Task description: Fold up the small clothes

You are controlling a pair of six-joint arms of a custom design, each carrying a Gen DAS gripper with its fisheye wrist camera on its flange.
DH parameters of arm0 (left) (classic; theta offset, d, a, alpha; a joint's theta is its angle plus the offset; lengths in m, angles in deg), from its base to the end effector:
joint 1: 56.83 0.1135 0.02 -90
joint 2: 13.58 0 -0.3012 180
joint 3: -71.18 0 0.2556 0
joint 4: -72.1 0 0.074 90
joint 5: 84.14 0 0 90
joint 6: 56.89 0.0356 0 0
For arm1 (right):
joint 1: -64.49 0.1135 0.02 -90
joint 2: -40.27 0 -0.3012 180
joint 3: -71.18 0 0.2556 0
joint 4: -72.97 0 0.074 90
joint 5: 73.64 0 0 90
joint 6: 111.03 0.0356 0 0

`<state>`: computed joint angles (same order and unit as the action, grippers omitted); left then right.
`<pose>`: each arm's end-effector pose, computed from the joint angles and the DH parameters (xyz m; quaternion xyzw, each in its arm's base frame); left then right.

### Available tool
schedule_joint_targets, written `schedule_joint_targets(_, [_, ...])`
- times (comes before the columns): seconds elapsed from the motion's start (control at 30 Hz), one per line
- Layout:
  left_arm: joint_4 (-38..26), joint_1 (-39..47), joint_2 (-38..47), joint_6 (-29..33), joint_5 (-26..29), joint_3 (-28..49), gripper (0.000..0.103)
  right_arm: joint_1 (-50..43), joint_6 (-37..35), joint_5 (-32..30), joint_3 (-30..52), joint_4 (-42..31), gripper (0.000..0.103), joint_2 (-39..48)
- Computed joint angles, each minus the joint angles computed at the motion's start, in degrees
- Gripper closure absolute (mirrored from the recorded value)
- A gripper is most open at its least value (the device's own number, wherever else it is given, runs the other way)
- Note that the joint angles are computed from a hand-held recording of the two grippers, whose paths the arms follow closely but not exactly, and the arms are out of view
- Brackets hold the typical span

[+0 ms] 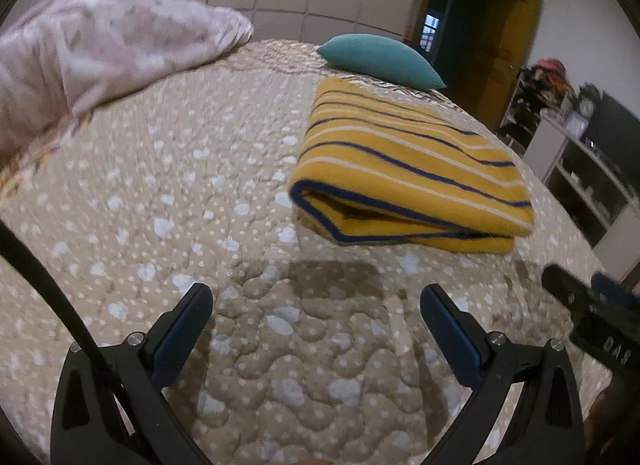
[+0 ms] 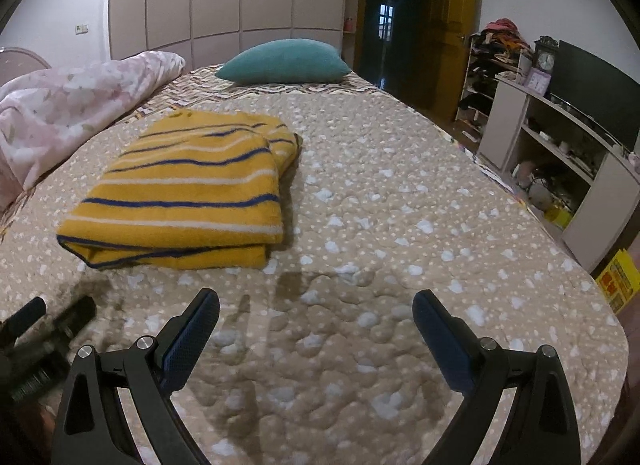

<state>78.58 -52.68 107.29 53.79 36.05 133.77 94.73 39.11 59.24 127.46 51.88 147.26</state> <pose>0.3740 0.0092 0.0723 0.2155 0.8906 -0.1724 0.3614 0.2724 0.1307 0.1087 0.2930 0.8731 -0.1499 0.3598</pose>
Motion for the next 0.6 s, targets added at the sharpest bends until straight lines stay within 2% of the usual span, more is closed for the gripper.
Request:
schedule_joint_targets(0.2, [3.5,1.8,-3.4,-0.6,1.2,-3.2,0.000,1.3,1.0,1.1,2.9,-5.1,0.004,0.3])
schedule_joint_targets(0.37, [0.3,3.6,-3.4,-3.3,2.9,-0.4,0.000,2.7,2.3,2.8,3.3,-7.1,0.004,-1.1])
schedule_joint_targets(0.6, [-3.7,4.9,-2.6,-4.8,4.5,3.0,0.000,5.2,0.7,5.3,6.7,-10.0,0.004,-0.1])
